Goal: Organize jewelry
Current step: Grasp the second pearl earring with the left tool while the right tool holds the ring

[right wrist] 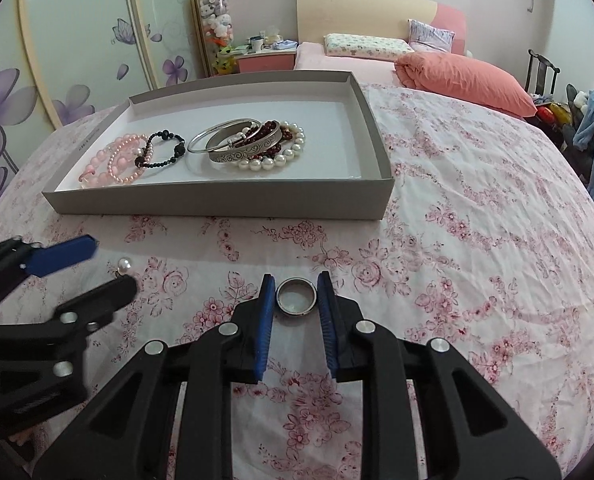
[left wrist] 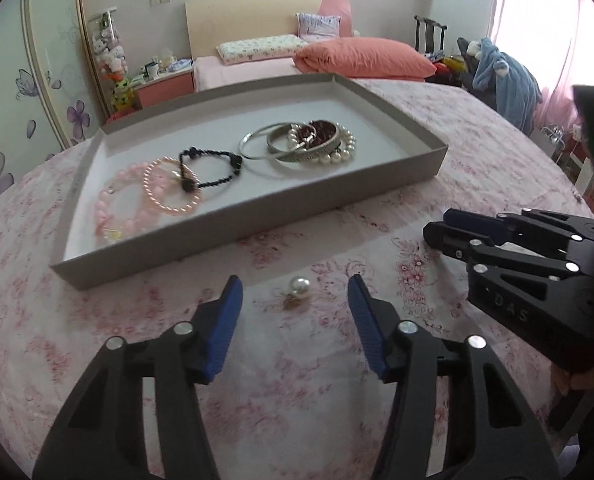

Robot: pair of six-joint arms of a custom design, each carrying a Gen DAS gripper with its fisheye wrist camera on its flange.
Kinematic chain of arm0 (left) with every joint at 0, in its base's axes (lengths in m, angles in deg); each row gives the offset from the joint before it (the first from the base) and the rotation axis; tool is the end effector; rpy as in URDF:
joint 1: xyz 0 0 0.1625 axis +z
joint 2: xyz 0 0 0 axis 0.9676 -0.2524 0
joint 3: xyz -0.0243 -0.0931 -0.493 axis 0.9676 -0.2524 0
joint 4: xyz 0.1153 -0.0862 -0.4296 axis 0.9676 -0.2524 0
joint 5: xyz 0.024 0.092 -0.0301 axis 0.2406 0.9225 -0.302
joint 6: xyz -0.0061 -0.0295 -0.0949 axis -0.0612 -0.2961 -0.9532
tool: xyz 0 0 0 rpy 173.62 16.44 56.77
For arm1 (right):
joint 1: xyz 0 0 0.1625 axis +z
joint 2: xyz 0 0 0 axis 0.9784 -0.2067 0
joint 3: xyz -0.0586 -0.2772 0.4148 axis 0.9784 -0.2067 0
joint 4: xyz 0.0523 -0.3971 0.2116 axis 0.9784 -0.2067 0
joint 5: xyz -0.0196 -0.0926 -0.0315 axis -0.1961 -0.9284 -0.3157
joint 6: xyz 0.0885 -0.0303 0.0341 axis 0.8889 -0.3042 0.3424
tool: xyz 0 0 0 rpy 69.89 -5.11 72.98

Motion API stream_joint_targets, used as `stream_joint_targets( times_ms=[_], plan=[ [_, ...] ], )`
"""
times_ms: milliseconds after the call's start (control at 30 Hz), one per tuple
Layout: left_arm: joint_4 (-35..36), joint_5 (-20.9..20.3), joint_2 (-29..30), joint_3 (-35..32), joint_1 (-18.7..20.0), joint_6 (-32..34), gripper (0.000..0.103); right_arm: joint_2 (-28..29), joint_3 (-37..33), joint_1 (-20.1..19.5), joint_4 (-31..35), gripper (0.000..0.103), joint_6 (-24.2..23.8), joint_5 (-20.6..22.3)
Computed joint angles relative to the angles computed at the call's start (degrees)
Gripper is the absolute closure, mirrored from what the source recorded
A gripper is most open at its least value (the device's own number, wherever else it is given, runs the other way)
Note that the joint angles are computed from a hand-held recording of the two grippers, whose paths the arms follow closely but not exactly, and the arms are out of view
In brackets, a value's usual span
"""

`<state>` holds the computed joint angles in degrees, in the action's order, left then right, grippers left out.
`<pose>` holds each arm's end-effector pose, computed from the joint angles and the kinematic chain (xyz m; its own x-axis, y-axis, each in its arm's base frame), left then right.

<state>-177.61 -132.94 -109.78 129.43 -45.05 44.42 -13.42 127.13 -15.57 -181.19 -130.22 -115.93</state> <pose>-0.2693 -0.3953 -0.0795 -0.6673 0.3196 -0.6728 0.6212 0.7371 -0.2660 -0.0561 -0.3783 0.2112 -0.7434 -0.1722 0.6463 -0.5192 0.7577 -0.3953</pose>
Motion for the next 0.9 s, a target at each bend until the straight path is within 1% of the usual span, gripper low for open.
stream_joint_targets(
  times_ms=[100, 133, 167, 233, 467, 633, 767, 900],
  plan=[
    [1.5, 0.0, 0.3, -0.8, 0.5, -0.8, 0.064, 0.0, 0.0, 0.0, 0.0, 0.080, 0.0, 0.0],
    [1.7, 0.3, 0.3, -0.8, 0.6, -1.1, 0.070, 0.0, 0.0, 0.0, 0.0, 0.080, 0.0, 0.0],
    [1.6, 1.0, 0.4, -0.7, 0.5, -1.2, 0.078, -0.1, 0.0, 0.0, 0.1, 0.080, -0.1, 0.0],
    [1.9, 1.3, 0.1, -0.5, 0.6, -1.3, 0.089, -0.1, 0.0, 0.0, 0.0, 0.080, -0.2, -0.1],
    [4.3, 4.4, -3.2, 2.8, 1.4, -5.6, 0.089, 1.9, 0.3, 1.6, -1.6, 0.080, -1.0, -1.1],
    [6.2, 6.6, -6.3, 5.8, 2.2, -8.7, 0.089, 4.3, 0.6, 4.1, -2.3, 0.080, -2.0, -2.0],
    [5.2, 7.3, -6.8, 7.2, 2.1, -9.3, 0.089, 6.5, 1.0, 5.4, -4.9, 0.080, -2.4, -2.7],
    [4.9, 7.2, -6.9, 7.3, 2.1, -9.5, 0.089, 6.2, 1.0, 5.2, -4.2, 0.080, -1.8, -2.4]
  ],
)
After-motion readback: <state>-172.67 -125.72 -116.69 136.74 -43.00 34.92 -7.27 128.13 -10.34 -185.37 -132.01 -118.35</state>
